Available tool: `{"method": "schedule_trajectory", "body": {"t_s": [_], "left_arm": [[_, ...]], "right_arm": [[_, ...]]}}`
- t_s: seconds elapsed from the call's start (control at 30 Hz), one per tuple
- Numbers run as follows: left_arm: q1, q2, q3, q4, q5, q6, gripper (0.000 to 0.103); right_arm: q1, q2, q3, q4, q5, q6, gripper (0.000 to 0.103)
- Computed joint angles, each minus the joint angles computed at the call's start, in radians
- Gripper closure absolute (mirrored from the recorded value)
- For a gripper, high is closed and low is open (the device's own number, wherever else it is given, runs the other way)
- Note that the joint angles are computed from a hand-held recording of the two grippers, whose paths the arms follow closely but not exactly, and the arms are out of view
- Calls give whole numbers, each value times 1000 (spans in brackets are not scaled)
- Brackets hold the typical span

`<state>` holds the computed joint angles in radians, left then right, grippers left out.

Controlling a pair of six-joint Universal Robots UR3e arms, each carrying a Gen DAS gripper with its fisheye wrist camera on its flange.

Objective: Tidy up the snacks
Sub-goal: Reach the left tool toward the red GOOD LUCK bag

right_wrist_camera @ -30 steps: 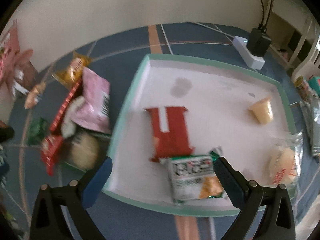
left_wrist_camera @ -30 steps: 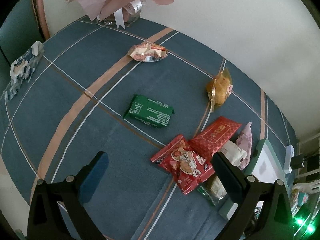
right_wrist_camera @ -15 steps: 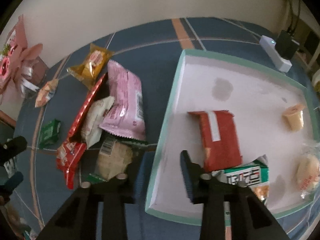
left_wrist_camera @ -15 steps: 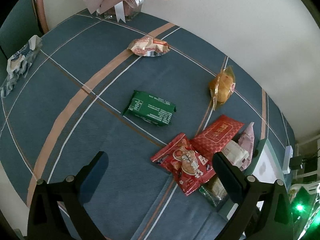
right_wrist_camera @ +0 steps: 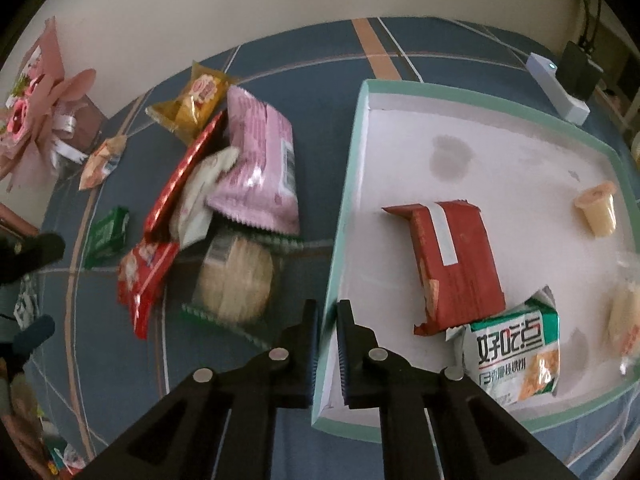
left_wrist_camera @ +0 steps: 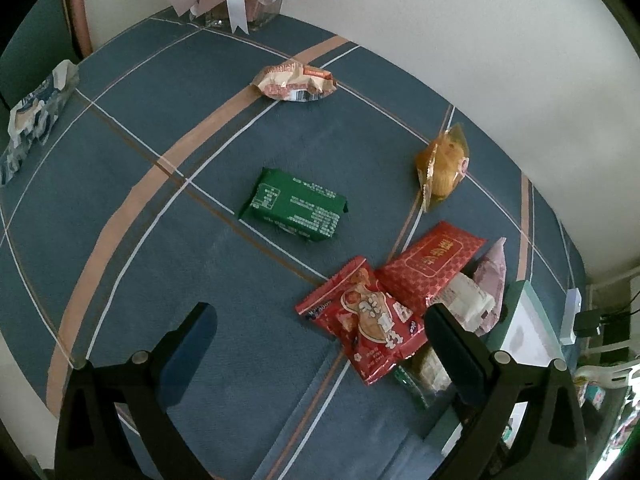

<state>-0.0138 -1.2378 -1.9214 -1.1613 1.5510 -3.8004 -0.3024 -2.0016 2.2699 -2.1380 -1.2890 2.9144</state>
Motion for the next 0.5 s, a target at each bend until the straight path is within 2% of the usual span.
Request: {"method": "schedule_trajectory", "body": {"t_s": [0.2, 0.4, 0.5], "left_arm": [[8, 15, -3, -10, -16, 5, 0], [24, 27, -9, -17, -33, 14, 0], [27, 24, -15, -13, -33, 10, 0]], "right_arm": [[-19, -119, 15, 147, -15, -26, 95], [24, -165, 20, 181, -50, -9, 95], [-3, -174, 21, 200, -22, -10, 95]]}}
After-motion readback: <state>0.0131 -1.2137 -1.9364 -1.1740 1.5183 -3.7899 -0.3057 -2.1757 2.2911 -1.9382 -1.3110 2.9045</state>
